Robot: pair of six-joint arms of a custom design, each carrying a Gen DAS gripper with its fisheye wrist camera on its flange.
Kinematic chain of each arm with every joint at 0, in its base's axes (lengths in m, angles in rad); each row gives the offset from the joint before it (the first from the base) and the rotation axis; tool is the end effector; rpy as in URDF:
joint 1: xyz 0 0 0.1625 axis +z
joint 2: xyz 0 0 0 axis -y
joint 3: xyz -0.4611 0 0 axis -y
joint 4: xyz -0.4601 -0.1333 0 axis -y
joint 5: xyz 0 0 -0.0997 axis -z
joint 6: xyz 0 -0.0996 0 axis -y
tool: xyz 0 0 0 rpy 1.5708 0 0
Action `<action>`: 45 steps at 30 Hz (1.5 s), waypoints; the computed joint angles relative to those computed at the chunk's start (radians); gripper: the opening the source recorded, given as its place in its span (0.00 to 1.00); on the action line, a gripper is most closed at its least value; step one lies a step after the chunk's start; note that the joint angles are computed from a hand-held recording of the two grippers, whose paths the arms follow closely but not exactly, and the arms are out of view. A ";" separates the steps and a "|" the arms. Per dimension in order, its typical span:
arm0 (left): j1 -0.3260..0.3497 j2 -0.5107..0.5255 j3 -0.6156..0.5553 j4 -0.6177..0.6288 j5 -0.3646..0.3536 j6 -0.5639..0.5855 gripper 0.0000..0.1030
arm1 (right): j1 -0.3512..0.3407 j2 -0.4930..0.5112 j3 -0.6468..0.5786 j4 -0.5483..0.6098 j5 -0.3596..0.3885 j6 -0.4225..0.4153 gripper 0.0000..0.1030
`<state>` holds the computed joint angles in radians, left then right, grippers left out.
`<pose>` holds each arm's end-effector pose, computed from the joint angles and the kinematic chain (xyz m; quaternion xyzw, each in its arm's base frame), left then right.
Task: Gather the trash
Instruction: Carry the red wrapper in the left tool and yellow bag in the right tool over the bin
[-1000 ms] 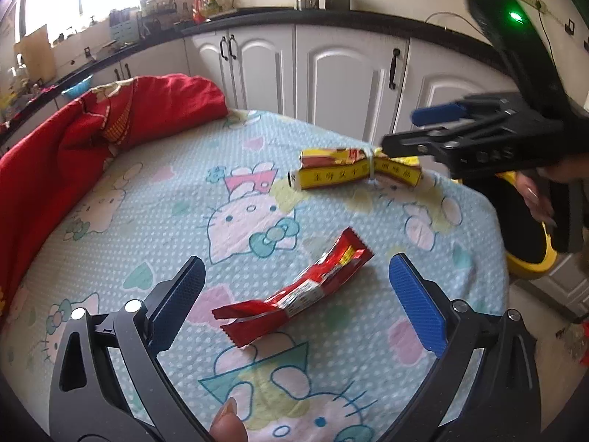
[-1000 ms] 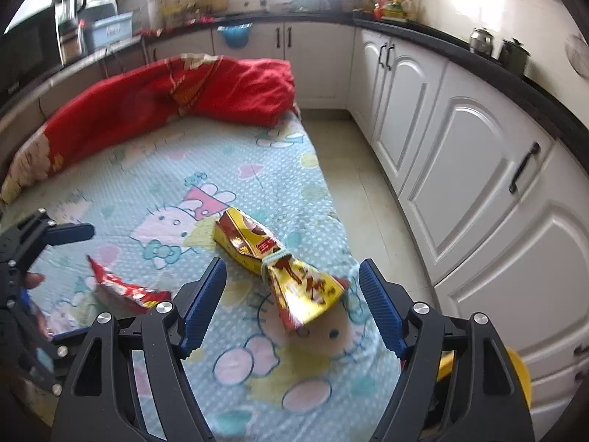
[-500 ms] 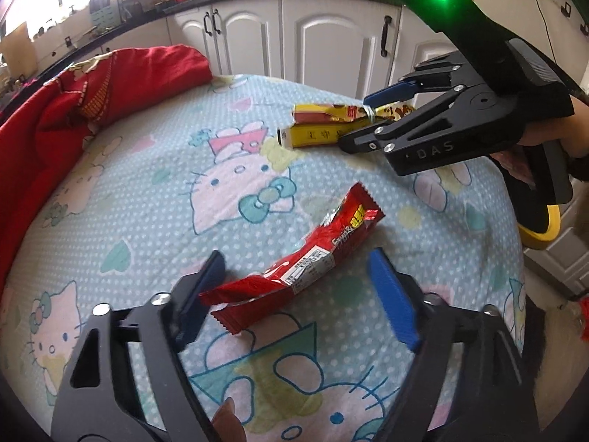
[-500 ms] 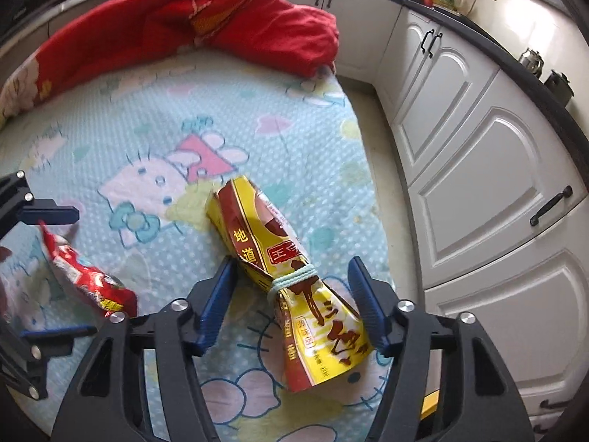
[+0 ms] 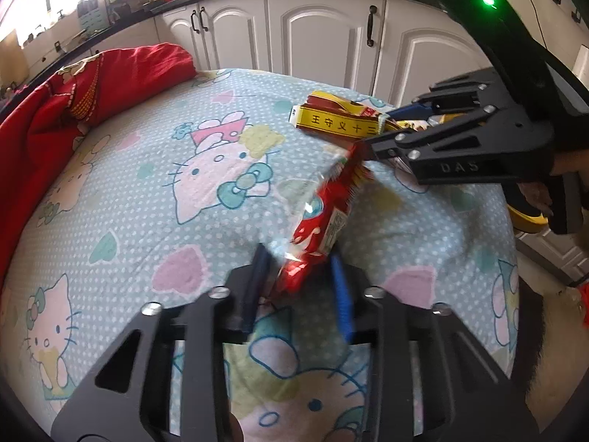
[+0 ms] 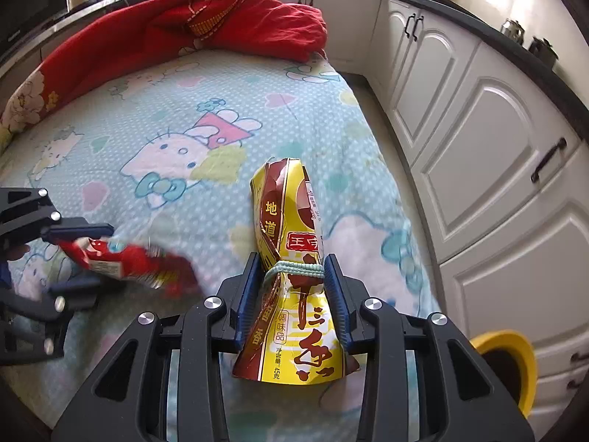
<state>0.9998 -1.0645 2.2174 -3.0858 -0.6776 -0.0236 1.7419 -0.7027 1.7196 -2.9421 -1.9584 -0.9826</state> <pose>-0.1067 -0.5563 0.1222 0.1649 0.8752 -0.2797 0.3586 0.2167 -0.6926 0.0173 0.4983 -0.8281 0.0841 0.2425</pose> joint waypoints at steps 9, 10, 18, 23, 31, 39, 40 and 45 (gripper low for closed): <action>-0.014 0.008 0.009 -0.014 0.002 -0.044 0.01 | -0.028 -0.073 0.106 -0.063 0.041 0.017 0.33; -0.014 0.008 0.010 -0.016 -0.001 -0.051 0.01 | -0.032 -0.081 0.117 -0.069 0.046 0.020 0.33; -0.024 0.001 0.026 -0.040 -0.010 -0.105 0.00 | -0.055 -0.133 0.183 -0.111 0.075 0.044 0.33; -0.039 0.009 0.028 -0.065 -0.011 -0.104 0.00 | -0.063 -0.158 0.211 -0.137 0.086 0.050 0.32; -0.064 0.041 -0.006 -0.092 -0.017 -0.079 0.00 | -0.084 -0.212 0.246 -0.163 0.114 0.062 0.32; -0.092 0.098 -0.071 -0.113 -0.045 -0.040 0.00 | -0.115 -0.268 0.260 -0.177 0.134 0.076 0.32; -0.097 0.111 -0.085 -0.115 -0.052 -0.032 0.00 | -0.118 -0.273 0.262 -0.180 0.135 0.078 0.32; -0.113 0.157 -0.127 -0.123 -0.074 -0.013 0.00 | -0.144 -0.305 0.269 -0.197 0.138 0.087 0.32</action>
<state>0.8865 -0.9071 2.0907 -3.2083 -0.7519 -0.0363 1.5976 -1.0081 1.9887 -3.1396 -1.8207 -0.8953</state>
